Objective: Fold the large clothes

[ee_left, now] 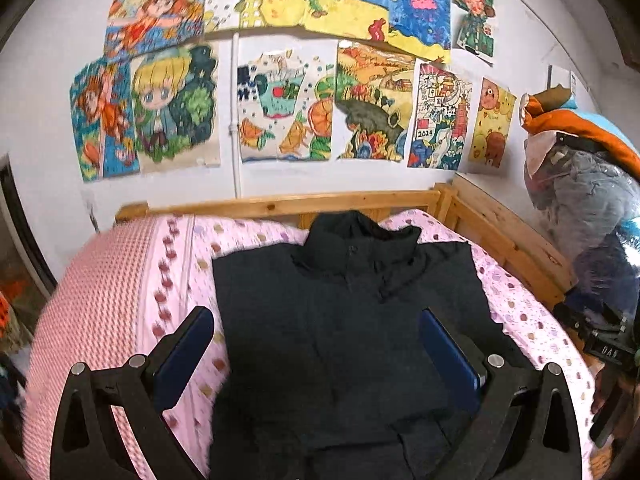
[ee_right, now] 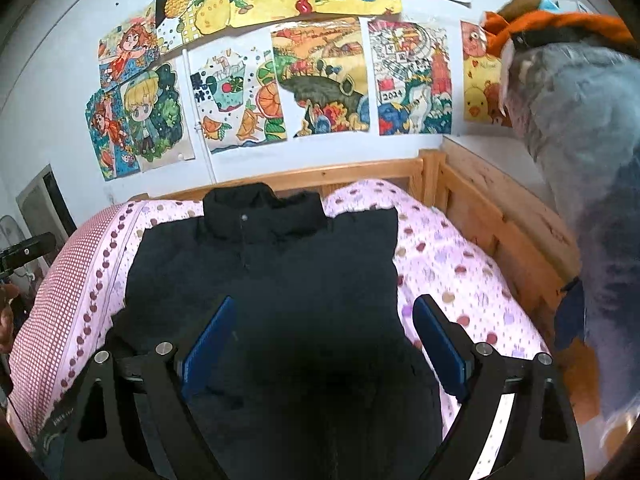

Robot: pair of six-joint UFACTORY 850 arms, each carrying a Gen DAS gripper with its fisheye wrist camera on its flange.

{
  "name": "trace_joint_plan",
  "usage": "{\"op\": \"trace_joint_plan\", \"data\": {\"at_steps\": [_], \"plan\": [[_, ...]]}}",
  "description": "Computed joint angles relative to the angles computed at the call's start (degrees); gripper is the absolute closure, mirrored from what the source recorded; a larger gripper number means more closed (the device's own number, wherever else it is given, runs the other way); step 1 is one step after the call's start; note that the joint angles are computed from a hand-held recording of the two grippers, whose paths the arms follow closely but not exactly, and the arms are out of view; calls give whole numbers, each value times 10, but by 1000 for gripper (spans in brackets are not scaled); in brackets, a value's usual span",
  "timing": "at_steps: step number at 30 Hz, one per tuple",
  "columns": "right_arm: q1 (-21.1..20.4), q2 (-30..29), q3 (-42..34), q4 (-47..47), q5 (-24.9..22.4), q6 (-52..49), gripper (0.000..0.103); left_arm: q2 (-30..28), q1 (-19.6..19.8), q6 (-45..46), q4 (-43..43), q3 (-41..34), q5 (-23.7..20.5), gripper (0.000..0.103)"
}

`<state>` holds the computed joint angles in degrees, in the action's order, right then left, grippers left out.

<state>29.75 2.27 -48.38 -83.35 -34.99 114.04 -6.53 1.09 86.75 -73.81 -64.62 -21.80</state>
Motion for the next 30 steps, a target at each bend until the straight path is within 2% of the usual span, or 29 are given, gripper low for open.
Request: {"op": "trace_joint_plan", "data": {"at_steps": [3,6,8,14,17,22,25,27,29,30], "plan": [[-2,-20,-32,21,-3,-35,16,-14,-9,6,4,-22,11,0],[-12,-43,-64,36,0,-68,16,-38,-16,-44,50,-53,14,0],[-23,-60,-86,40,9,-84,16,-63,-21,-72,81,-82,19,0],[-57,-135,-169,72,30,-163,16,-151,-33,-79,104,-169,50,0],[-79,-182,-216,83,59,-194,16,-209,-37,-73,99,-227,34,0],[-117,-279,-312,139,112,-277,16,-305,-58,-94,138,-326,14,0],[-136,-328,-360,186,141,-322,16,-365,-76,-188,227,-400,5,0],[-152,-358,-387,230,167,-348,16,-405,-81,-250,269,-453,-19,0],[-169,-378,-399,246,217,-325,17,-447,-84,-314,301,-511,-51,0],[-175,-385,-401,223,244,-282,20,-460,-85,-331,307,-528,-61,5]]}}
